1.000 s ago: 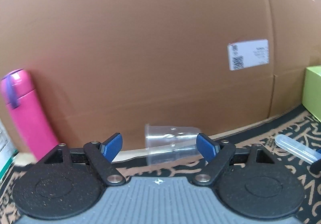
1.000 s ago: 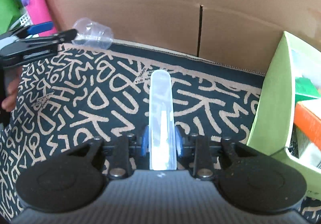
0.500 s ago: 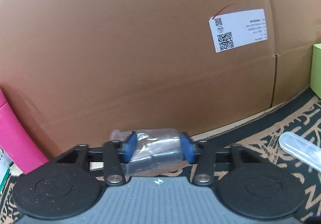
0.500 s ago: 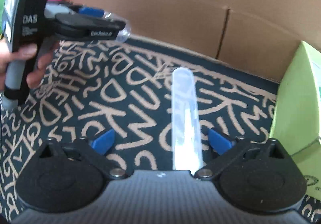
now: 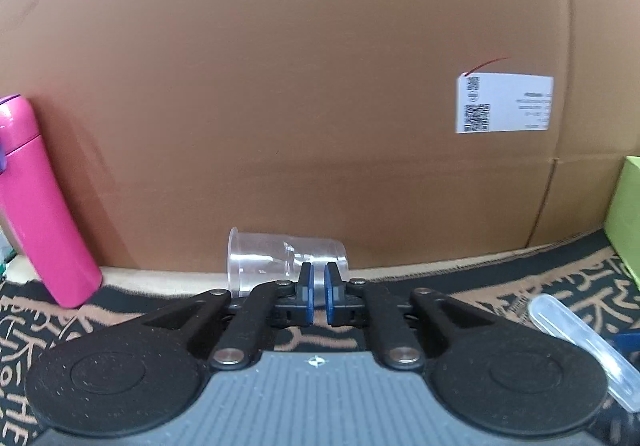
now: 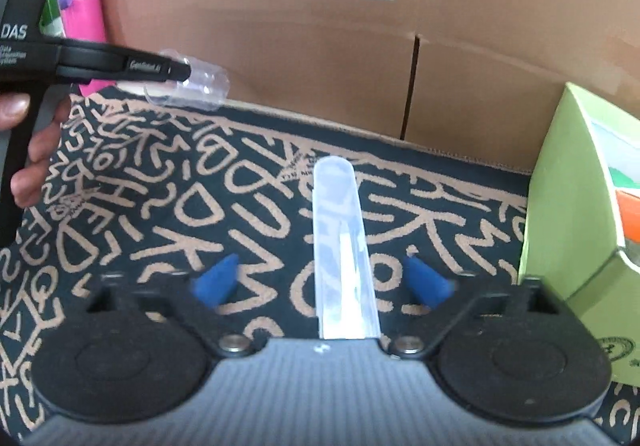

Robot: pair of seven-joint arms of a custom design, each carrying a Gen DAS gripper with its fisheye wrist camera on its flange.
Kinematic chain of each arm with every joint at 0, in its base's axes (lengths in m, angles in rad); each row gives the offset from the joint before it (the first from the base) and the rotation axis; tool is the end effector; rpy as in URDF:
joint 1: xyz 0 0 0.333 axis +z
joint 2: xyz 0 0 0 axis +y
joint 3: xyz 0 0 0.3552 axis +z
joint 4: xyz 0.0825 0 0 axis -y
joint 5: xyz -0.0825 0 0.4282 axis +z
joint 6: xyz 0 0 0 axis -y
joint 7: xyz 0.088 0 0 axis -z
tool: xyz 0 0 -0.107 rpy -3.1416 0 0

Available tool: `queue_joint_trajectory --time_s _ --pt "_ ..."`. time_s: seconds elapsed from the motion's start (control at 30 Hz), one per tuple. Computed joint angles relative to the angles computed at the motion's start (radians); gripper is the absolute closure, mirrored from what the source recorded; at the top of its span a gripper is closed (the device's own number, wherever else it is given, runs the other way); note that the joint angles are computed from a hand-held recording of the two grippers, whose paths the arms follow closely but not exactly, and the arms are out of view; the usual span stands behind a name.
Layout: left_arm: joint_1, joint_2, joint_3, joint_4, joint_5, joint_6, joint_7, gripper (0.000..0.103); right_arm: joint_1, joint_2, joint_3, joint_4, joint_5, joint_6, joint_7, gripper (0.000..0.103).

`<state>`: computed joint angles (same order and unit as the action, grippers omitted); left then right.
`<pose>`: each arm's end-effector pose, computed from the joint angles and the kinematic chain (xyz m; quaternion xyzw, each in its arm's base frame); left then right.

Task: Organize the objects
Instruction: 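Grasp the clear plastic cup with the left gripper while the right lifts the tube case, then carry the cup and tube case over the lime-green box with both grippers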

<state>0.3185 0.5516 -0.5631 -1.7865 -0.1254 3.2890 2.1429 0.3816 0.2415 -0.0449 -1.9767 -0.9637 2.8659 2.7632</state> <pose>0.7502 -0.0959 0.4108 -0.4601 0.7358 -0.3839 0.3154 0.6230 0.2683 0.4141 -0.6537 0.6507 -0.2716 0.2746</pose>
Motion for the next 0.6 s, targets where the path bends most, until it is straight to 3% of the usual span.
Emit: queue_joint_trajectory --time_s 0.03,0.13,0.17,0.4,0.43,0.47,0.5,0.53,0.57,0.6 --pt "0.042 0.0 -0.044 -0.015 0.01 0.007 0.007 0.095 0.017 -0.01 -0.015 -0.003 -0.045 -0.01 0.045 0.074" --pt "0.2 -0.018 -0.204 -0.105 0.051 0.033 0.002 0.095 -0.007 -0.02 -0.007 -0.018 -0.033 0.026 0.055 0.076" --pt "0.221 -0.012 -0.229 -0.113 0.069 0.044 -0.006 0.095 -0.008 -0.024 -0.012 -0.023 -0.042 0.035 0.075 0.076" --pt "0.286 0.042 -0.273 -0.089 0.217 0.076 -0.044 0.094 -0.011 -0.065 -0.014 -0.069 -0.17 0.038 0.224 0.077" --pt "0.321 0.071 -0.308 -0.07 0.255 0.054 -0.044 0.082 -0.015 -0.074 -0.011 -0.079 -0.188 0.042 0.246 0.077" --pt "0.338 0.095 -0.326 -0.048 0.276 0.033 -0.037 0.064 -0.022 -0.083 -0.007 -0.09 -0.199 0.052 0.263 0.077" --pt "0.329 0.102 -0.314 -0.031 0.276 0.032 -0.028 0.053 -0.032 -0.092 -0.002 -0.103 -0.199 0.065 0.272 0.077" --pt "0.311 0.096 -0.292 -0.023 0.271 0.043 -0.022 0.032 -0.039 -0.101 0.001 -0.116 -0.208 0.078 0.288 0.077" --pt "0.307 0.101 -0.286 -0.013 0.276 0.051 -0.013 0.022 -0.046 -0.109 0.004 -0.126 -0.217 0.087 0.301 0.077" --pt "0.33 0.124 -0.316 -0.001 0.294 0.039 -0.005 0.021 -0.053 -0.115 0.007 -0.135 -0.226 0.1 0.313 0.077"
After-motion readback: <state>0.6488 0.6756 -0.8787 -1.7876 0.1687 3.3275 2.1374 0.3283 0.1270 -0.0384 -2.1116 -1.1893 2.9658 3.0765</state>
